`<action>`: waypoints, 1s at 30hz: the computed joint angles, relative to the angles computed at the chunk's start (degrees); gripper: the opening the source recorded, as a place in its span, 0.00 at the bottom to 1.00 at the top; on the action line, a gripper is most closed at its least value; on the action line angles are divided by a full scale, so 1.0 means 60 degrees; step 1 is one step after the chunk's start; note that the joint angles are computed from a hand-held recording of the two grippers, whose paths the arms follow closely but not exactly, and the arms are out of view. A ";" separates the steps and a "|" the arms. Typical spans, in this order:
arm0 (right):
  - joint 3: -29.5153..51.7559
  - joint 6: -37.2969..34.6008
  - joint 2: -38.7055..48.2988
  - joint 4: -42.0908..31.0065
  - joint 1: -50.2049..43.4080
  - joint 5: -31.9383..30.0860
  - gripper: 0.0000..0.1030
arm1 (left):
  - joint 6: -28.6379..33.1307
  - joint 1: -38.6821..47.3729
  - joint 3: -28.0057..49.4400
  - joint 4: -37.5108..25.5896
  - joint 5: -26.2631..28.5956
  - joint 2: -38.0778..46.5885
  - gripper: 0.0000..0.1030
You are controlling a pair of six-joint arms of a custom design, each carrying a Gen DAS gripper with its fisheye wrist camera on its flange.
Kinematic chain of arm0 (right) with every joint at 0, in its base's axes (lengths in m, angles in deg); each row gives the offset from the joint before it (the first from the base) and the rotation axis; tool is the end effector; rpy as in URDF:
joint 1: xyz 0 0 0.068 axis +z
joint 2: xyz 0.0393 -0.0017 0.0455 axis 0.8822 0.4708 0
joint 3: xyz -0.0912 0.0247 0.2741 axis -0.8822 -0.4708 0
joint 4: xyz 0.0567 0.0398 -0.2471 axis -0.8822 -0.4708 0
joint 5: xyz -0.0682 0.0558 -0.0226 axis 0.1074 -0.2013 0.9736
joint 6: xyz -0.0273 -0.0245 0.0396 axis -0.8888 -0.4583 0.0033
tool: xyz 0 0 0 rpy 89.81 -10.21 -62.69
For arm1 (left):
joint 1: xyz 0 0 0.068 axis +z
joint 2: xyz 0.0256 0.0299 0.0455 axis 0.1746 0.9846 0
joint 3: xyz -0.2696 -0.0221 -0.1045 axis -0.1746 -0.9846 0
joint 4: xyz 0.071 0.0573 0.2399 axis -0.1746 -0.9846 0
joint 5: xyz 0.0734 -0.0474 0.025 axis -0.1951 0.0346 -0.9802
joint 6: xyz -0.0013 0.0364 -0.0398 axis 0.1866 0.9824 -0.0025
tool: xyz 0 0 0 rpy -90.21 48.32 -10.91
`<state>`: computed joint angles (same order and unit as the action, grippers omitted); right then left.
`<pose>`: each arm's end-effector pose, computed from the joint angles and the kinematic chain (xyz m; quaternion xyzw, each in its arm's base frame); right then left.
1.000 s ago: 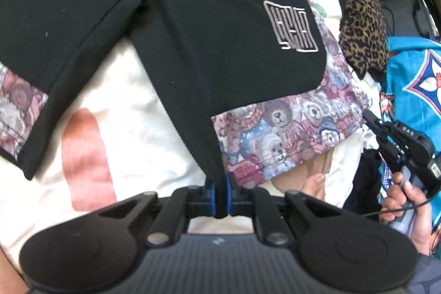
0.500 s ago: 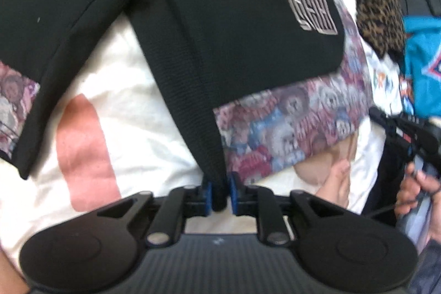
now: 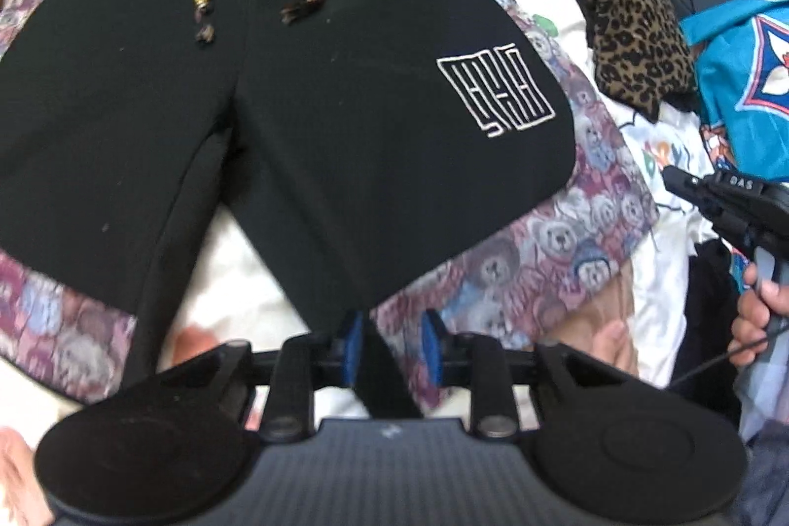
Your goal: Fold clothes
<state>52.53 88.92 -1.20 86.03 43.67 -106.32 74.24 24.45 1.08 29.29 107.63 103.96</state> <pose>0.2010 -0.0553 0.1464 0.2815 0.8969 0.1525 0.3050 0.2076 0.0418 0.1733 0.0649 0.9842 -0.1386 0.0895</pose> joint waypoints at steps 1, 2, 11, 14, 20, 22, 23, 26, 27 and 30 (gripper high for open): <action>-0.0014 0.0178 0.0162 0.0221 0.0186 -0.0009 0.06 | -0.0200 -0.0193 -0.0120 0.0365 -0.0111 0.0107 0.26; 0.0027 0.0264 0.0377 0.0438 0.0417 0.0040 0.06 | -0.0398 -0.0386 -0.0235 0.0732 -0.0226 0.0225 0.26; 0.0573 0.0174 0.2093 0.1599 0.1492 0.0783 0.06 | -0.1252 -0.0541 -0.1134 0.2121 -0.0653 0.1009 0.26; 0.0579 0.0135 0.2287 0.1260 0.1309 0.1044 0.08 | -0.1166 -0.0407 -0.1299 0.1811 -0.0703 0.0828 0.26; 0.0273 0.0251 0.1785 0.0145 0.0829 0.1299 0.08 | -0.1348 -0.0447 0.0227 -0.0072 -0.1203 0.1373 0.21; 0.0243 0.0182 0.1503 -0.0253 0.0794 0.1316 0.08 | -0.1111 -0.0300 0.0845 -0.0653 -0.0915 0.1389 0.21; 0.0240 0.0154 0.1377 -0.0431 0.0790 0.1323 0.08 | -0.1007 -0.0250 0.1115 -0.0910 -0.0858 0.1398 0.21; 0.0297 0.0034 0.0925 -0.0993 0.0584 0.1199 0.10 | -0.0560 -0.0071 0.1985 -0.1624 -0.1031 0.1475 0.21; 0.0314 0.0029 0.0779 -0.1101 0.0454 0.1058 0.13 | -0.0521 0.0025 0.2333 -0.1860 -0.1138 0.1584 0.22; 0.0391 -0.0018 0.0384 -0.1381 0.0196 0.0779 0.30 | -0.0183 0.0481 0.3509 -0.2502 -0.1466 0.1856 0.22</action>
